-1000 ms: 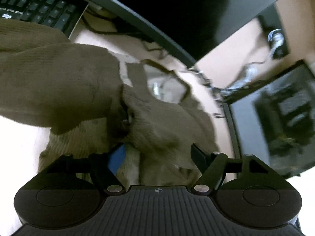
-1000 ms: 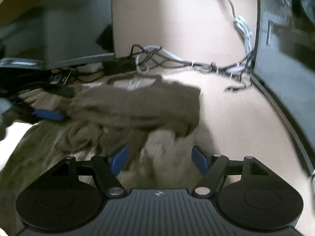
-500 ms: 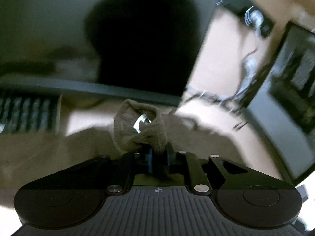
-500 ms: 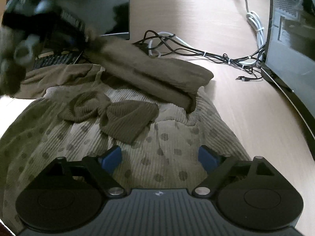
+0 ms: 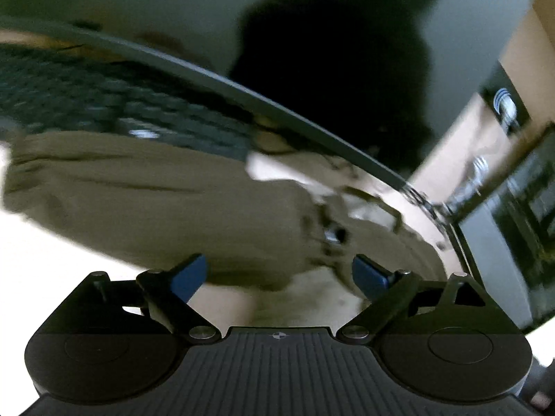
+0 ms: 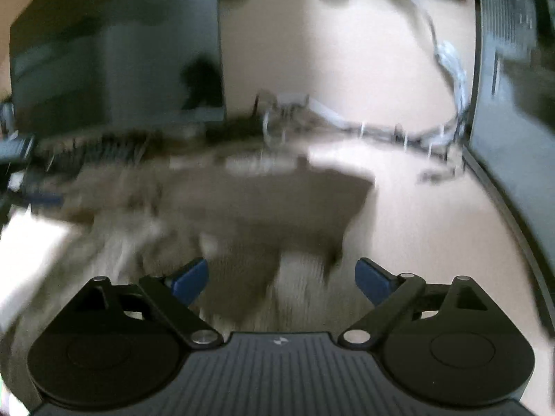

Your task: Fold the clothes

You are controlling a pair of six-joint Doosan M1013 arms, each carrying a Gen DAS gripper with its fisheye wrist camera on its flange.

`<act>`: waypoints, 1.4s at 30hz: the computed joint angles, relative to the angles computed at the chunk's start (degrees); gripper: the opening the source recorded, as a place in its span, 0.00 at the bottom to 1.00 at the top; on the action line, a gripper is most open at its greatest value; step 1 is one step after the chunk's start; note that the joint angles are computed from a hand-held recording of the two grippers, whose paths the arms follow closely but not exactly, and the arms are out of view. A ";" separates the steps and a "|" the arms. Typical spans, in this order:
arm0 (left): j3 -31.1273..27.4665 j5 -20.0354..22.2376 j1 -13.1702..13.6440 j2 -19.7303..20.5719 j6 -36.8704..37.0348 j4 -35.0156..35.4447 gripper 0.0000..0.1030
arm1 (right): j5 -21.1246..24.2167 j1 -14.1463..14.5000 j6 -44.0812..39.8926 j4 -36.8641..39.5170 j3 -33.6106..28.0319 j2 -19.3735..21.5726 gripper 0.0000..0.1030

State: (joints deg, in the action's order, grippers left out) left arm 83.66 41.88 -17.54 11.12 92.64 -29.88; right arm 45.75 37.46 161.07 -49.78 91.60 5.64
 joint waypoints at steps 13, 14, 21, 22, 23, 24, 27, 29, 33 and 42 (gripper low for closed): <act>1.46 -5.99 5.13 -0.36 -24.91 24.64 0.92 | 7.01 -3.96 -11.74 10.51 -9.89 9.08 0.60; 1.21 -6.17 5.31 0.07 -25.32 25.32 0.92 | 6.38 -3.96 -10.80 10.40 -9.75 8.78 0.62; -0.97 -6.83 5.52 3.35 -20.31 25.66 0.71 | 7.49 -1.63 -7.81 7.91 -9.81 7.58 0.69; -1.27 -6.61 5.64 3.76 -17.82 24.20 0.61 | 7.56 -1.27 -7.52 7.70 -9.57 7.20 0.70; -1.61 -6.22 5.60 4.12 -16.61 24.13 0.52 | 7.65 -0.91 -7.23 7.49 -9.33 6.83 0.71; -1.93 -5.78 5.44 4.37 -16.76 25.28 0.46 | 7.92 -0.56 -6.58 7.07 -8.95 6.33 0.71; -2.24 -5.73 5.61 3.89 -14.77 24.37 0.14 | 8.55 0.30 -3.47 5.40 -7.50 4.64 0.71; -1.79 -7.40 6.00 2.42 -9.53 18.27 0.11 | 8.40 0.69 -0.32 3.66 -6.14 3.26 0.71; -2.77 -8.26 5.29 0.06 4.41 3.34 0.09 | 8.66 1.05 4.22 -0.32 -4.05 1.26 0.73; -10.69 -3.89 -2.93 2.06 21.99 -11.34 0.09 | 1.94 -0.35 10.87 -5.51 0.99 -1.96 0.73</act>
State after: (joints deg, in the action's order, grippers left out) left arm 72.97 37.99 -20.48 13.18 114.63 -41.22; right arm 47.68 37.10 171.94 -55.30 92.59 3.68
